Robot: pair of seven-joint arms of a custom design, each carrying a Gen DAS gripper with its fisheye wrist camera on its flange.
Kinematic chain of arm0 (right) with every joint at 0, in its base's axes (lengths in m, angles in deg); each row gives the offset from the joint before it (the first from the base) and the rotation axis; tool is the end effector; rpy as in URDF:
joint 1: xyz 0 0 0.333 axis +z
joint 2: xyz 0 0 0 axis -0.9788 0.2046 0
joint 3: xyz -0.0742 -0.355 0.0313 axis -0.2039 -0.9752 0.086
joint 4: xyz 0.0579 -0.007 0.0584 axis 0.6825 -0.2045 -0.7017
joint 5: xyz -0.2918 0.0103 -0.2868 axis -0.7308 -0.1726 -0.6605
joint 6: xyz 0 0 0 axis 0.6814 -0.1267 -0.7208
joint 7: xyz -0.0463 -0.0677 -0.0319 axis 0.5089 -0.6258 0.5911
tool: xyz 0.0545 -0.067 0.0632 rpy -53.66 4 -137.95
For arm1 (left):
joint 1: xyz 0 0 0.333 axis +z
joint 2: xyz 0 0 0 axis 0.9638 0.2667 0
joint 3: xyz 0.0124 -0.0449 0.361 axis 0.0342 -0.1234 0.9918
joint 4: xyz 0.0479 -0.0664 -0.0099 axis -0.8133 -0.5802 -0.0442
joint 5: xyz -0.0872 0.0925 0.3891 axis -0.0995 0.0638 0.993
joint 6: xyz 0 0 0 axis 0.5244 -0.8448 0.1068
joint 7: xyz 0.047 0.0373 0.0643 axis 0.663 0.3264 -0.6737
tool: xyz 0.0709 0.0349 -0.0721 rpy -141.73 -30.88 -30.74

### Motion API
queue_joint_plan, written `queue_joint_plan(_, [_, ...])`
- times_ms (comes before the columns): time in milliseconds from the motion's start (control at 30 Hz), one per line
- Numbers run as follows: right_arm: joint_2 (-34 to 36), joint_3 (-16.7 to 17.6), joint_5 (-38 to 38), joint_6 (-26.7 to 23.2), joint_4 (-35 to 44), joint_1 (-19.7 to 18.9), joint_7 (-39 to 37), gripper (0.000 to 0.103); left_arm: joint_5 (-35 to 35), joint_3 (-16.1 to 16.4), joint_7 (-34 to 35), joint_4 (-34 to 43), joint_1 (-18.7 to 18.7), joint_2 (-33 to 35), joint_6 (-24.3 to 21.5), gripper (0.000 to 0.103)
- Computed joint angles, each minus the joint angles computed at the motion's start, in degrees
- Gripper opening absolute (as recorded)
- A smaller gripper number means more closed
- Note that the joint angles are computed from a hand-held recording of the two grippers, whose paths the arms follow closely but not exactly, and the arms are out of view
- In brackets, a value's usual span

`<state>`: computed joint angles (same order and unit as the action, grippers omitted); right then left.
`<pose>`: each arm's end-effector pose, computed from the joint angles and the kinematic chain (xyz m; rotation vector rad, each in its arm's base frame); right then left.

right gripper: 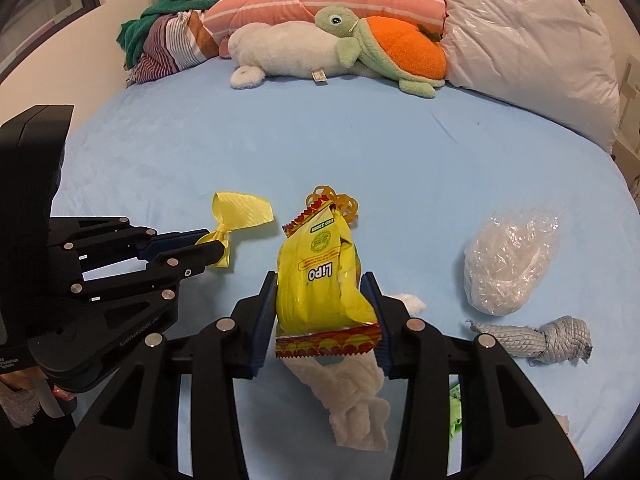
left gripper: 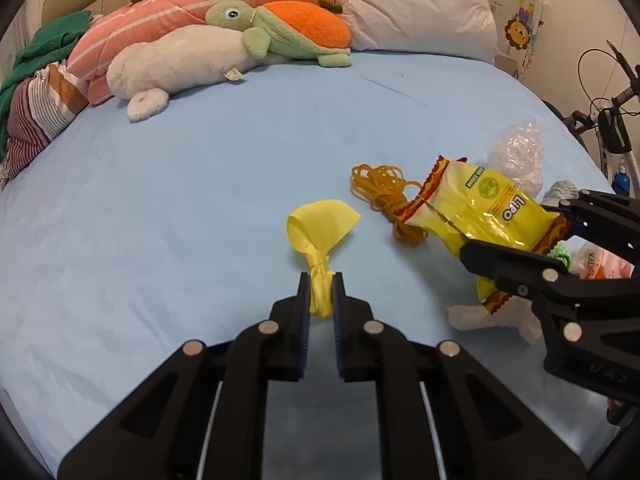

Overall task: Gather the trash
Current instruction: 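Grasp the yellow balloon with the left gripper while the right grasps the yellow snack wrapper, then carry balloon and wrapper to the grey bin and open both grippers over it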

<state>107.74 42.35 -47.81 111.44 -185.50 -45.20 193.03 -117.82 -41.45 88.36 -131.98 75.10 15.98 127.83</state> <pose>0.5645 0.3801 0.3538 -1.7492 1.8858 -0.5535 0.6291 -0.1788 0.3249 -1.1799 2.5042 -0.7785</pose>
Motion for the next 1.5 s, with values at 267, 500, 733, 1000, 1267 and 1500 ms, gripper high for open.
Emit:
queue_joint_plan(267, [-1.55,0.01,-2.72,-2.79,0.35,1.25,3.15,0.04,-10.41,-8.98,9.89,-4.28,8.47,-4.32,2.38,0.011])
queue_joint_plan(500, [-3.18,1.8,-5.09,-5.64,1.22,1.78,4.85,0.039,-28.63,-14.65,26.33,-6.88,14.54,-10.13,2.29,0.011])
queue_joint_plan(733, [-4.65,4.04,-5.97,-9.48,2.48,3.01,5.56,0.039,-34.25,-9.6,27.93,-9.11,14.13,-16.31,-4.15,0.011])
queue_joint_plan(1000, [-5.68,6.21,-8.47,-13.96,5.54,5.78,8.0,0.039,-41.05,-1.38,33.76,-12.88,12.89,-24.5,-9.78,0.011])
queue_joint_plan(1267, [-2.51,7.78,-8.73,-16.75,12.64,9.87,6.5,0.039,-40.89,8.52,35.26,-16.02,11.25,-31.44,-15.03,0.011])
queue_joint_plan(1500, [1.99,7.17,-8.05,-16.4,21.98,14.36,2.65,0.039,-38.1,17.7,33.68,-17.23,10.59,-35.93,-18.08,0.011])
